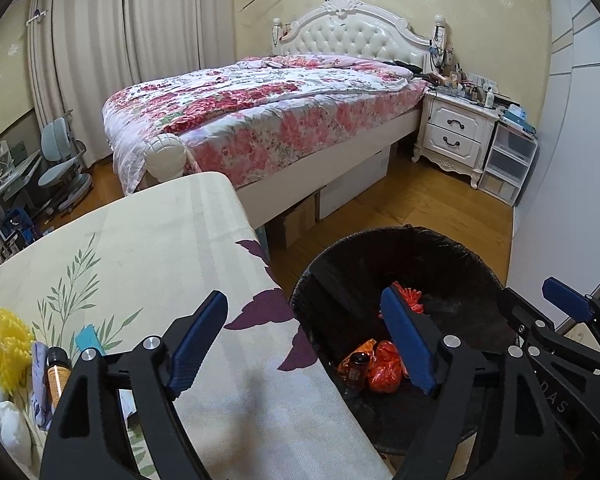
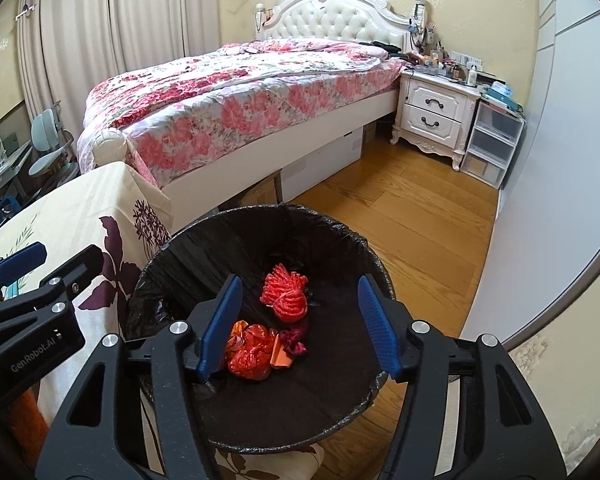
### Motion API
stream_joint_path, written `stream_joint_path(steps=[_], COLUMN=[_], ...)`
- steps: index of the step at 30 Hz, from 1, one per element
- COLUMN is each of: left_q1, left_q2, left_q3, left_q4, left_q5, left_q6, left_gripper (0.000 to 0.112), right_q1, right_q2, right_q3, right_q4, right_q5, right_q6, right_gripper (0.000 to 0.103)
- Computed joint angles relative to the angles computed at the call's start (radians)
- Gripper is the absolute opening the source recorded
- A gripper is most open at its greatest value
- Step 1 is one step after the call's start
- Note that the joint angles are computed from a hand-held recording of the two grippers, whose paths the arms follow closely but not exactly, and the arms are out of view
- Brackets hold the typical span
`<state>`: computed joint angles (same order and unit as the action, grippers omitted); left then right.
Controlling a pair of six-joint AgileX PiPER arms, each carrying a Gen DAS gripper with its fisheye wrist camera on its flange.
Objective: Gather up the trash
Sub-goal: 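Move both open grippers from the bin back over the bed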
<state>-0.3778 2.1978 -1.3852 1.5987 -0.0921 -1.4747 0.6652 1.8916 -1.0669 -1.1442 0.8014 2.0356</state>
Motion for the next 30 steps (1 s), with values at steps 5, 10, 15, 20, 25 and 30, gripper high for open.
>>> stream_joint_path(steps=[5, 10, 15, 20, 25, 30], left_q1=[0.024, 0.073, 0.126, 0.206, 0.296, 0.384], left_q2=[-0.044, -0.105, -0.158, -0.200, -0.226, -0.243], left_q3=[0.049, 0.118, 0.185, 0.242, 0.276, 0.303], left_q4=[-0.254, -0.381, -0.500, -0.488, -0.487, -0.493], left_q5=[0.003, -0.017, -0.031, -0.047, -0.063, -0.076], left_q6=[0.248, 0.371, 0.503, 0.503, 0.514, 0.540], left_gripper=[0.083, 0.084, 0.084, 0.084, 0.084, 0.084], right_q1=[0.029, 0.064, 0.105, 0.149, 0.186, 0.224], right_q2=[-0.017, -0.018, -0.002, 0.041, 0.099, 0.161], right_q3=[0.002, -0.022, -0.070, -0.151, -0.259, -0.382], right_q4=[0.002, 0.014, 0.031, 0.052, 0.084, 0.115], right_q5=[0.032, 0.054, 0.065, 0.073, 0.076, 0.079], right_q6=[0.013, 0.003, -0.022, -0.069, -0.148, -0.225], right_gripper=[0.069, 0.070, 0.070, 0.070, 0.070, 0.070])
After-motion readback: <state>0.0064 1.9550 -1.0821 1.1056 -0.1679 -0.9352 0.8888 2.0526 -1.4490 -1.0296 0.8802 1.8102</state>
